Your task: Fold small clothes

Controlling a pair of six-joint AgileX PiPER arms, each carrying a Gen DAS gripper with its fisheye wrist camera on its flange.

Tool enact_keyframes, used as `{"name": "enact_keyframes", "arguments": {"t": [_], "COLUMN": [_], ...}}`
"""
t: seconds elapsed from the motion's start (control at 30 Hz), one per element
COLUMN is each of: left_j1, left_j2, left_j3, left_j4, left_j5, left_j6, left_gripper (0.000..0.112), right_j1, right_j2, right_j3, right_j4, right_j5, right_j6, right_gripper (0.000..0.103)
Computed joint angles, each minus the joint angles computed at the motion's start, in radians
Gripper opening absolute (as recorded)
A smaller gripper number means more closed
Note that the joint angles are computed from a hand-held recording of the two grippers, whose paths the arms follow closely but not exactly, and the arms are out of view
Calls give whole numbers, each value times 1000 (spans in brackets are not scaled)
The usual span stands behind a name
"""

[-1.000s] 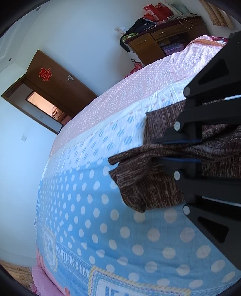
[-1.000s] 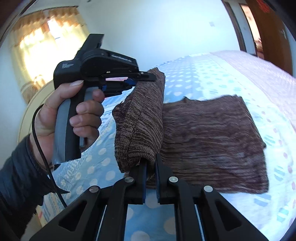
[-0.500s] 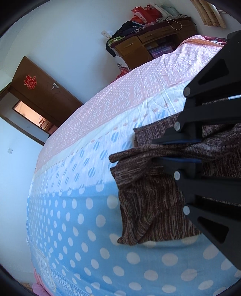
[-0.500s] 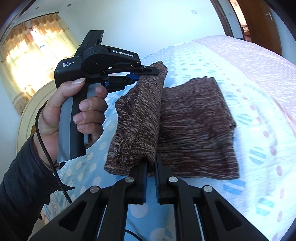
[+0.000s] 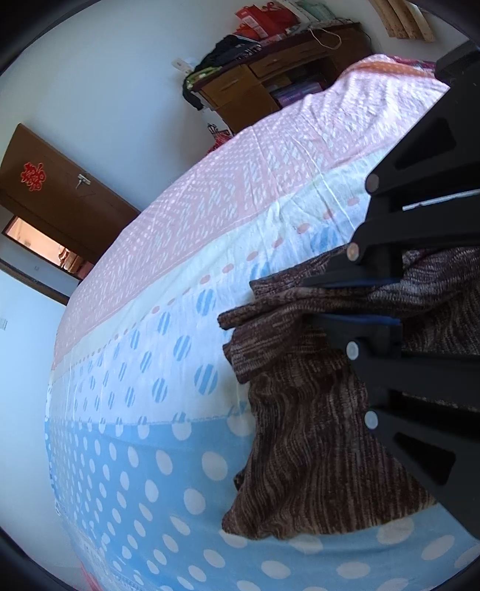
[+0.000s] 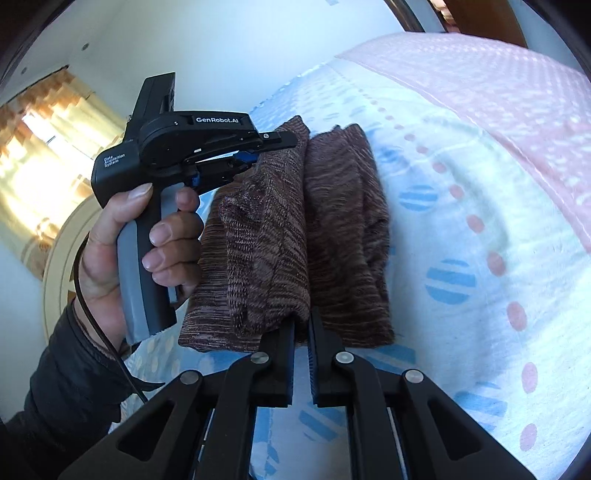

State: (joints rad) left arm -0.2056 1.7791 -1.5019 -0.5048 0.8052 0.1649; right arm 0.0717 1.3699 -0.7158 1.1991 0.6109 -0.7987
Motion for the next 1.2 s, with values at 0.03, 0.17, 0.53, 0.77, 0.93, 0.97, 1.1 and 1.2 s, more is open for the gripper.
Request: {"name": "enact_keyframes", "arguments": {"t": [0.03,0.17,0.53,0.77,0.93,0.97,1.1,1.2], "left_j1": [-9,-68,57,144,123,121,135,165], "left_j2": [9,-6,-427,-458,-439,-445,-445,-440], "left_j3": [-4,28,540,739,745,750,753,756], "left_j4": [16,118,152,6,-23,-15,28,-22], "left_j5": [-11,-87,-308,-383,-431,-432,-418,-389], "left_j6": [-8,-69,84,277,305,298,245,288], "left_gripper": [13,21,73,73,79,82,98,101], "right_j1": [-30,-96,6,155,202,203,158,164], "right_j2": [14,44,-168,-162,106,149,142,99], "right_j3": [2,-2,50,-63,-337,-369,-288,-197], "right_j4": [14,2,-326,-687,-943,-997,-957,-1004], "right_j5": [31,92,-149,-270,-139,-128,-133,-175], "right_j6": [-11,0,286,632,851,903,929,951], "right_gripper": [4,4,5,7,40,27,16,16]}}
